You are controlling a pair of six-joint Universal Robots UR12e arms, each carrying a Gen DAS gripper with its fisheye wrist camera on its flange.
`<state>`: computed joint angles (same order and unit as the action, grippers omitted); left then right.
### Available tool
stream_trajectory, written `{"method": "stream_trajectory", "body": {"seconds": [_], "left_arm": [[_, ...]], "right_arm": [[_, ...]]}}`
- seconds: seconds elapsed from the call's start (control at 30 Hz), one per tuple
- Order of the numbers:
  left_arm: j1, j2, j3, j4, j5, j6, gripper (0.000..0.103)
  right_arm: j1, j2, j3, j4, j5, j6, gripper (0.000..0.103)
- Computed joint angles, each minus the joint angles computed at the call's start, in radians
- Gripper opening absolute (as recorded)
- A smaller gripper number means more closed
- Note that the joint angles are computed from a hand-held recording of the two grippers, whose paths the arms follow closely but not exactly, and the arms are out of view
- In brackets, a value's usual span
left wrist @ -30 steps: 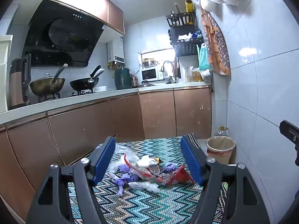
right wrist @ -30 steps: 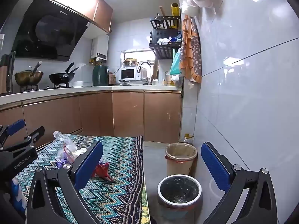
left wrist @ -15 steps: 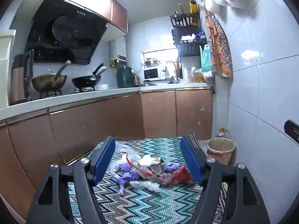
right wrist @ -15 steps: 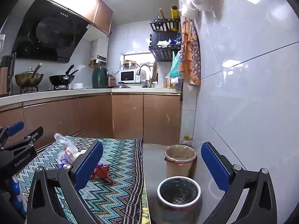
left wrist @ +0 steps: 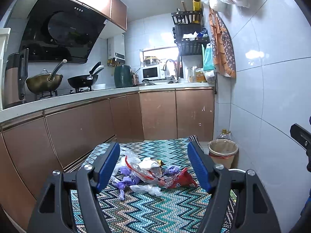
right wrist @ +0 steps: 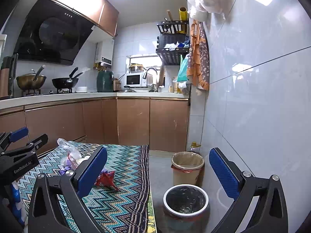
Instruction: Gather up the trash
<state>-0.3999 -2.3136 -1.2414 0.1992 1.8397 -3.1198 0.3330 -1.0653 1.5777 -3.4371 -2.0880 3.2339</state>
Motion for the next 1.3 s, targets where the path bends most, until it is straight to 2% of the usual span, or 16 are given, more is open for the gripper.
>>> {"method": "stream_trajectory", "body": {"seconds": [0.37,0.47,0.87,1.3], "left_arm": [[0.008,0.011,-0.017,0.005,-0.031,-0.016,0.071],[0.004,0.01,-0.016,0.014,-0.008,-0.008,0.071],[0.001,0.006,-0.008,0.016,0.002,0.002,0.072],[0.002,-0.006,-0.004,0.068,0.031,-0.005,0.072]], "right_arm": [[0.001,0.005,-0.001,-0.004,0.002,-0.006,0.103],[0.002,0.006,-0.001,-0.003,-0.002,-0.006,0.103],[0.005,0.008,-0.002,-0.014,-0.006,-0.015,0.103],[0.003,0.006,0.002,-0.02,0.002,-0.01,0.103]]}}
